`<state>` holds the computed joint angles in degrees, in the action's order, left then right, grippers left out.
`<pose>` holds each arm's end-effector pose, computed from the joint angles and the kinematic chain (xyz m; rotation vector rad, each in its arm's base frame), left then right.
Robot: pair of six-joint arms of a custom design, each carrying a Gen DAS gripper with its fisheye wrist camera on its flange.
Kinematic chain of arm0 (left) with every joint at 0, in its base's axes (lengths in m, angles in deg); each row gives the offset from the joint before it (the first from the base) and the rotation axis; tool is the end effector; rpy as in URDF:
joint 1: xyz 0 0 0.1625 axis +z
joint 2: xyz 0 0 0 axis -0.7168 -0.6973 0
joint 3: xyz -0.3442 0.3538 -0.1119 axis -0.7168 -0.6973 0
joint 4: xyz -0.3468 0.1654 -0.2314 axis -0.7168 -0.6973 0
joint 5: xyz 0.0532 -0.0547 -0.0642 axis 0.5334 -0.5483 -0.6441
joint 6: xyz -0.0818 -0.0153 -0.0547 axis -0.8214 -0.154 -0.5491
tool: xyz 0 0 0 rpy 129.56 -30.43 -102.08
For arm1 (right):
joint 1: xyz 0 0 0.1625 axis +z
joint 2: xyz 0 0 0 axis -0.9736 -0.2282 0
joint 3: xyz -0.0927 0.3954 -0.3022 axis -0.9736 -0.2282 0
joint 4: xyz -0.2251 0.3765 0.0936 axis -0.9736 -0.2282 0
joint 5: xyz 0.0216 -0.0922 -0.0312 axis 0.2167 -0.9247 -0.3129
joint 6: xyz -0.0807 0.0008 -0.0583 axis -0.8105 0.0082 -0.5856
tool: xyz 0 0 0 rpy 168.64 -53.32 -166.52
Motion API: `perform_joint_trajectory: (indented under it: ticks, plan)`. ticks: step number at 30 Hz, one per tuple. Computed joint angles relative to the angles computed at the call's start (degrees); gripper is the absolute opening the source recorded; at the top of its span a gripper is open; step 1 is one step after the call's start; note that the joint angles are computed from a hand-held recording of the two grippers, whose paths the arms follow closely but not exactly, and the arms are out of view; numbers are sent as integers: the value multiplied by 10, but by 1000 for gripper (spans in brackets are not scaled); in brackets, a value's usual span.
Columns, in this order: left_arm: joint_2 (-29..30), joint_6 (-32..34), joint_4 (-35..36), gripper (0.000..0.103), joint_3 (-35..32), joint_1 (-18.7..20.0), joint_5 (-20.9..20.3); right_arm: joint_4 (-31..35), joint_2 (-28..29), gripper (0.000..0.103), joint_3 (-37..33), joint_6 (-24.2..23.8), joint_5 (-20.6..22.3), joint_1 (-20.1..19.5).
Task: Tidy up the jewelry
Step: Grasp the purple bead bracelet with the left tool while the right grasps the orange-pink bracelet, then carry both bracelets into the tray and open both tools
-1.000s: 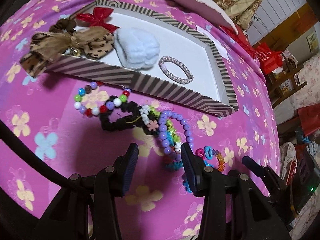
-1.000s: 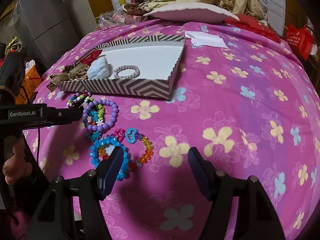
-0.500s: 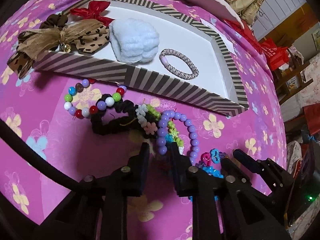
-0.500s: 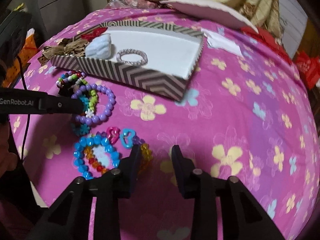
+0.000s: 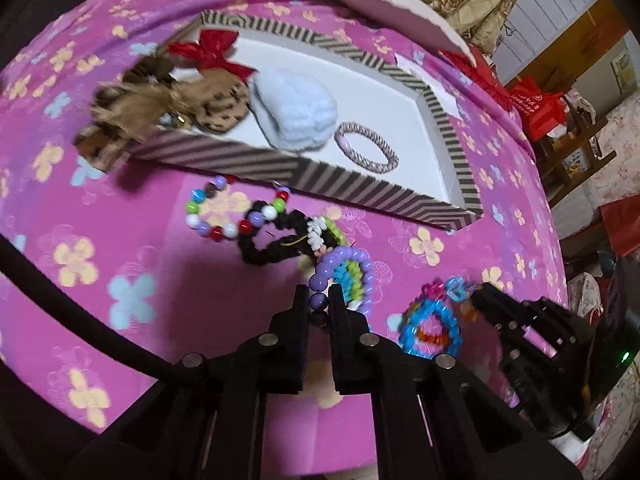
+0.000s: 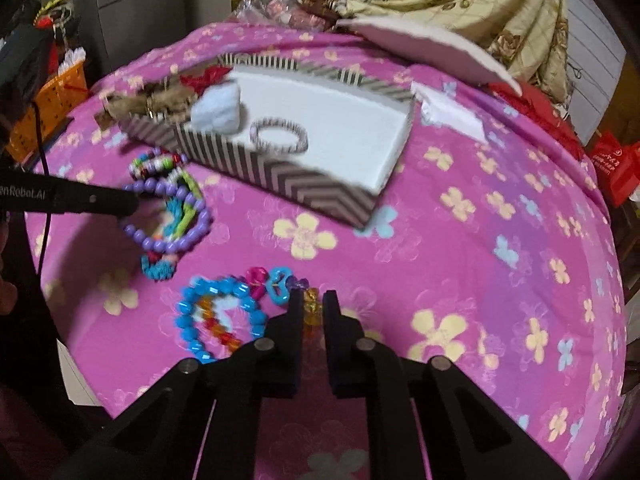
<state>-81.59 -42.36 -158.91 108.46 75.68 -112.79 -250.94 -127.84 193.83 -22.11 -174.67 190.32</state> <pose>-0.3355 -0.3916 0.1607 0.4113 2.7391 -0.3320 0.2009 -0.3092 0.3013 0.4279 -2.2904 0.6087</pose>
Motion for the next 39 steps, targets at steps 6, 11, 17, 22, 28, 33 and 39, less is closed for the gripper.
perform_joint_trajectory:
  ticks: [6, 11, 17, 22, 28, 33, 39]
  plan:
    - [-35, 3, 8, 30, -5, -7, -2, 21, -12, 10, -23, 6, -20, 30]
    - [-50, 11, 15, 30, -15, -11, 4, 33, -16, 10, -37, 7, -38, 47]
    - [-56, 18, 25, 30, -29, -9, 6, 40, -17, 10, -53, 2, -47, 59]
    - [-53, 23, 33, 30, -44, -8, 12, 40, -15, 10, -68, -6, -39, 58]
    - [-34, 38, 32, 30, -68, -4, 27, 29, 4, 10, -88, -27, -38, 52]
    - [-14, 48, 33, 30, -89, 6, 39, 9, 23, 10, -104, -45, -43, 45]
    - [12, 54, 38, 30, -112, 20, 60, -3, 46, 10, -123, -66, -32, 31]
